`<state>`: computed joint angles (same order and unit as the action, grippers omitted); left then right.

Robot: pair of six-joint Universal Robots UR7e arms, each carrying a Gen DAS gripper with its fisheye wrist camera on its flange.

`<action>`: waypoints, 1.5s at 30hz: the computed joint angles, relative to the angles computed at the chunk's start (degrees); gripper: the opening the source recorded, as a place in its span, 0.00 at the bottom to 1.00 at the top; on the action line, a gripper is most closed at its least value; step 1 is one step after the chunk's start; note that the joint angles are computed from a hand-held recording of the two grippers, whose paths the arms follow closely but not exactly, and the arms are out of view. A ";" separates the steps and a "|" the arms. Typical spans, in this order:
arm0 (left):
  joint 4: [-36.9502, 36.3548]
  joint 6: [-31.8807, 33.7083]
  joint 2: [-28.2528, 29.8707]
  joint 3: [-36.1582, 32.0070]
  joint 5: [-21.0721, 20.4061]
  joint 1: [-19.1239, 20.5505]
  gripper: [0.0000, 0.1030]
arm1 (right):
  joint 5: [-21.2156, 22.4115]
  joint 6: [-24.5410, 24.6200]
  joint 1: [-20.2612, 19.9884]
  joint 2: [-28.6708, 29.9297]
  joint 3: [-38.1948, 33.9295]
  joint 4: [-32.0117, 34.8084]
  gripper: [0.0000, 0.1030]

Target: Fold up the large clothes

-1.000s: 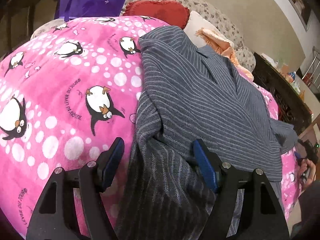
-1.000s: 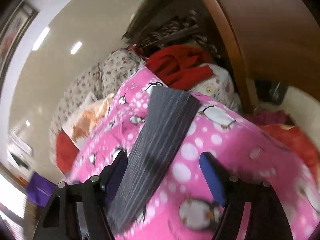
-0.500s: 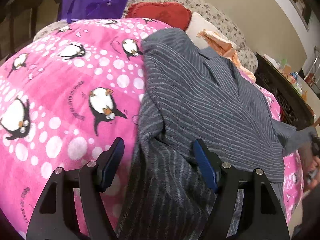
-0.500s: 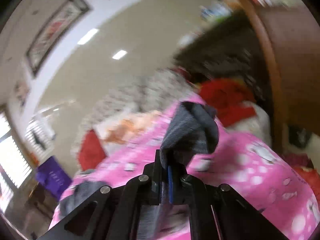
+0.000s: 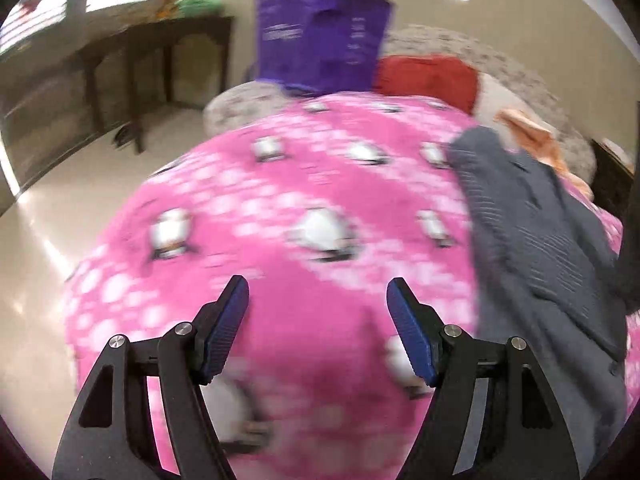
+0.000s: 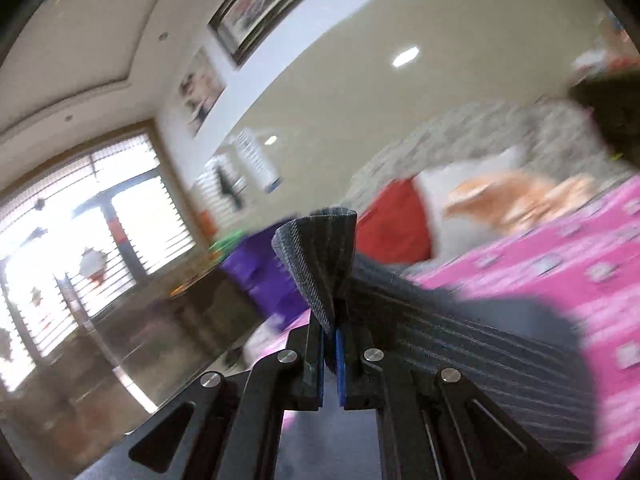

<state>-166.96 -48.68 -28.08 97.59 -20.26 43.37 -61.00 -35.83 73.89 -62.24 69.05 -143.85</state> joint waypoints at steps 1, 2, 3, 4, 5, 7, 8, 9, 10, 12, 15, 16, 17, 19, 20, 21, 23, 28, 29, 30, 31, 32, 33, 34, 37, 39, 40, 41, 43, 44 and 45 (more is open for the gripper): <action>1.13 -2.34 -0.98 1.19 0.47 0.34 0.70 | -1.09 -0.03 1.51 1.33 1.33 -0.78 0.04; 3.88 -6.64 -2.44 2.68 1.33 0.87 0.70 | -1.77 -0.20 2.57 2.55 1.82 -0.59 0.04; 4.70 -8.61 -2.75 3.28 1.76 1.10 0.70 | -2.70 -1.16 3.52 3.45 3.11 -0.31 0.04; 3.63 -9.34 -2.93 4.11 2.24 1.53 0.70 | -3.10 -1.75 3.98 3.94 4.27 -0.62 0.04; 2.68 -9.22 -2.76 4.34 2.04 1.86 0.70 | -4.29 -3.33 4.75 4.99 5.39 -1.20 0.04; 2.15 -8.89 -2.63 4.37 0.50 2.49 0.70 | -9.61 -5.19 6.01 7.36 7.86 -3.50 0.04; 2.57 -9.03 -2.65 4.42 0.47 2.60 0.70 | -11.81 -6.17 6.06 8.45 8.64 -4.13 0.04; 2.15 -8.58 -2.56 4.55 0.78 2.45 0.70 | -14.58 -7.10 6.15 8.98 9.80 -5.20 0.04; 1.71 -8.00 -2.48 4.46 0.84 2.34 0.70 | -17.40 -8.22 6.16 9.32 10.97 -5.89 0.04; 2.39 -7.60 -2.64 4.27 0.41 2.32 0.70 | -24.10 -11.72 6.00 9.62 13.41 -6.07 0.06; 3.61 -7.55 -2.89 3.67 -0.01 2.15 0.70 | -29.13 -14.94 4.62 7.36 16.48 -6.04 0.24; 3.07 -6.86 -2.74 3.21 -0.24 2.14 0.70 | -30.35 -15.24 4.17 6.36 16.84 -4.19 0.29; 2.03 -6.21 -2.77 3.08 -0.82 1.83 0.70 | -30.96 -16.32 3.05 3.92 18.49 -1.73 0.30; -0.51 -3.50 -2.15 2.08 -1.68 1.52 0.70 | -32.47 -16.67 2.25 1.51 19.27 0.91 0.32; -0.86 -1.99 -1.69 1.07 -1.85 1.12 0.70 | -33.42 -17.01 1.67 0.04 19.69 2.10 0.32; -1.22 -0.73 -1.28 0.24 -1.96 0.86 0.70 | -32.91 -17.35 1.03 -1.03 18.88 4.95 0.32; -3.51 3.64 0.14 -2.27 -2.69 0.18 0.70 | -31.15 -17.08 0.13 -2.93 16.83 7.97 0.32; -5.73 14.16 5.12 -12.00 -6.55 -0.47 0.70 | -32.10 -13.15 -0.22 1.69 3.78 -4.53 0.41; -7.07 17.13 6.59 -14.46 -7.63 -0.37 0.70 | -32.51 -11.96 -0.52 4.04 -0.95 -4.53 0.41; -7.66 19.21 7.85 -16.72 -8.90 -0.22 0.70 | -32.50 -12.75 -0.88 6.37 -5.52 -2.13 0.41; -7.27 20.20 8.85 -18.76 -10.38 0.03 0.70 | -34.44 -15.15 -1.02 9.11 -10.43 2.64 0.41; -5.84 20.29 9.88 -21.05 -12.55 0.39 0.70 | -38.46 -17.84 -0.99 11.31 -13.31 5.33 0.41; -3.72 19.66 10.94 -23.37 -14.94 0.83 0.70 | -44.06 -21.78 -0.91 12.68 -14.30 5.63 0.41; -2.13 18.97 11.81 -24.96 -16.32 1.05 0.70 | -47.73 -27.16 -1.78 13.36 -13.38 3.52 0.41; 1.29 20.45 16.10 -30.96 -19.05 1.48 0.70 | -45.25 -33.28 -4.72 10.71 -7.07 -5.75 0.41; 5.49 20.64 18.28 -34.32 -20.15 1.68 0.70 | -40.96 -28.02 -6.37 9.30 -7.32 -3.01 0.41; 6.62 20.94 19.23 -35.38 -19.44 1.41 0.70 | -40.05 -27.24 -6.50 8.65 -7.02 -2.78 0.41; 5.40 22.00 19.76 -35.44 -17.88 0.83 0.70 | -39.64 -27.40 -6.30 8.13 -6.73 -2.41 0.41; -2.26 26.38 20.59 -34.50 -14.60 -0.71 0.70 | -36.77 -27.43 -6.09 7.21 -6.60 -2.19 0.41; -6.88 29.39 21.16 -34.42 -14.33 -1.37 0.70 | -35.51 -26.45 -5.36 6.60 -5.76 -3.84 0.41; -10.42 32.19 21.72 -34.64 -14.70 -1.85 0.70 | -34.45 -24.29 -4.82 7.38 -7.29 -4.42 0.41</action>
<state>-177.38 -16.49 -6.36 62.95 -34.97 41.52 -95.45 -60.12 69.07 -54.86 61.76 -148.27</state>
